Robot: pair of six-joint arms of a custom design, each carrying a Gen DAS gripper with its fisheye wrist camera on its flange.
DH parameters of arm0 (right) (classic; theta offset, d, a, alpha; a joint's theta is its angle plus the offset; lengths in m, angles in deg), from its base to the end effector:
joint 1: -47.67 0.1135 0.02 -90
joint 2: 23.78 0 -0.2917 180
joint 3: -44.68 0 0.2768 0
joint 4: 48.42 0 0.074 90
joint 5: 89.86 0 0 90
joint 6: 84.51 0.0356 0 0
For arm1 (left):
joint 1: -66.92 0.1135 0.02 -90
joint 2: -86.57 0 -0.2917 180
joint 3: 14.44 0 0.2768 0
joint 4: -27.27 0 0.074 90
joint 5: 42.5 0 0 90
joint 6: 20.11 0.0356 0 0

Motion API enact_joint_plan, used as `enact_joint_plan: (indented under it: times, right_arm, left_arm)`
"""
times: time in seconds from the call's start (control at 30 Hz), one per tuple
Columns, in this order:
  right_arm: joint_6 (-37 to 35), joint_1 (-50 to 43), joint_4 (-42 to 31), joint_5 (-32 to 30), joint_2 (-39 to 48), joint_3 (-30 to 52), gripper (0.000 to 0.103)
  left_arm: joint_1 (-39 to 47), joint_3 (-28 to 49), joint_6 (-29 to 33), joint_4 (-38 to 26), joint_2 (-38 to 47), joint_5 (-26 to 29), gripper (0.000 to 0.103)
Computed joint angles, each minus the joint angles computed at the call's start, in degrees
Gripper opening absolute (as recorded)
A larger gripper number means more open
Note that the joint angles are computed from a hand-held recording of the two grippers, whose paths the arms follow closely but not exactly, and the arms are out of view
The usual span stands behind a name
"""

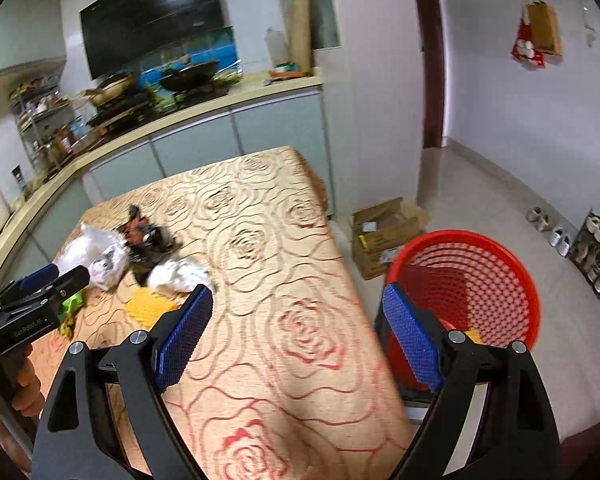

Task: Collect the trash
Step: 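Withdraw both tools from the basket back toward the bed, then grasp the green scrubber with the left tool while the right tool grasps a yellow foam net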

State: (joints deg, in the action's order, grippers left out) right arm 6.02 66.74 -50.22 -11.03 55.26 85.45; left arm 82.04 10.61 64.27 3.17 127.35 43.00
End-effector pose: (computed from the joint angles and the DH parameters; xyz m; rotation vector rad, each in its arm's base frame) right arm 0.2484 0.0932 0.1583 -0.4705 2.2371 0.4010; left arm 0.1437 0.0417 0.1589 -0.4495 2.2245 0.1768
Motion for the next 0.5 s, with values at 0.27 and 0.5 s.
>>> enact_joint_plan:
  times: [0.27,0.5]
  right_arm:
    - [1.9,7.9,0.9,2.8,2.9,1.3,0.084]
    - [2.6,12.1,1.3,4.1,6.3,3.2,0.084]
  left_arm:
    - [31.6,-3.4,16.4,-1.2,-1.5,15.9,0.08]
    - [41.6,-4.4,21.8,7.9,10.7,19.6,0.08]
